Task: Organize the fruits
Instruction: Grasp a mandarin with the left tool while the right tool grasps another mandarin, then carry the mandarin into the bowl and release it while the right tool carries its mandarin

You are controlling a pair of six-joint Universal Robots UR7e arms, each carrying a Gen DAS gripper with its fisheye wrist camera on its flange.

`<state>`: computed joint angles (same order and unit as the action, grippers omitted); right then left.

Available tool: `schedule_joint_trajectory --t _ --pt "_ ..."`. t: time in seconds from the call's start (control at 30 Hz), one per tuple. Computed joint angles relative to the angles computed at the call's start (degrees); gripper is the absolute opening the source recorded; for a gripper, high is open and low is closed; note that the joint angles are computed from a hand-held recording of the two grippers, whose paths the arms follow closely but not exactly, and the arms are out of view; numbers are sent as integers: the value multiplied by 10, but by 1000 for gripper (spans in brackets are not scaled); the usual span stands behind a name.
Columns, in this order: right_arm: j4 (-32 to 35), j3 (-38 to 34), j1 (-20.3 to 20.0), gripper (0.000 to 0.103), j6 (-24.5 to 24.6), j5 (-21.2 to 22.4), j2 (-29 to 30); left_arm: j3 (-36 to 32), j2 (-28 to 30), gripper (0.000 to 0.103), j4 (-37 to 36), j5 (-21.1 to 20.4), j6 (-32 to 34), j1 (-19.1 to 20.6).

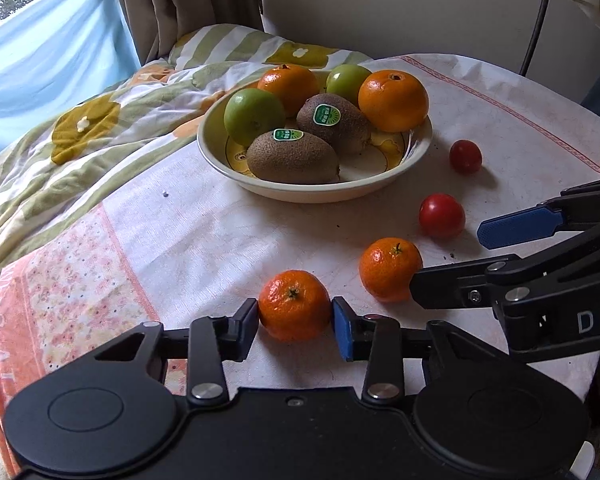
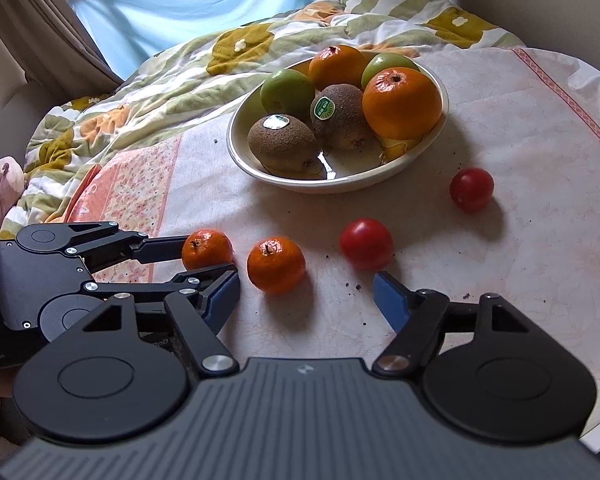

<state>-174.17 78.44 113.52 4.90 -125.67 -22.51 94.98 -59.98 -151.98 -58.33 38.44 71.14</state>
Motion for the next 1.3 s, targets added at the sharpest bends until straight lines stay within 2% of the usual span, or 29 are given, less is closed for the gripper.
schedule_joint_trajectory --t 0.6,0.83,0.97,1.03,1.07,1.1,1.2,1.3 --pt "29 -40 0 73 -24 8 24 26 -28 43 -35 23 -14 -1" --pt "36 -62 0 69 -49 0 39 37 -42 43 -42 36 -34 0" --pt "36 -77 3 65 -85 -13 53 45 -48 43 -48 41 -42 -1" --pt "34 -84 4 61 -101 -18 60 48 -51 43 -49 42 -46 -1" --pt "37 -87 4 54 -105 -19 62 49 -52 43 -50 43 -48 -2" --pt "38 -89 4 53 -111 -19 64 51 -54 43 -51 44 -49 -2" --pt "36 -93 8 53 -131 -31 69 56 -58 43 -52 48 -52 -5" --pt "39 -87 11 53 -128 -29 62 62 -66 43 -51 49 -58 -11"
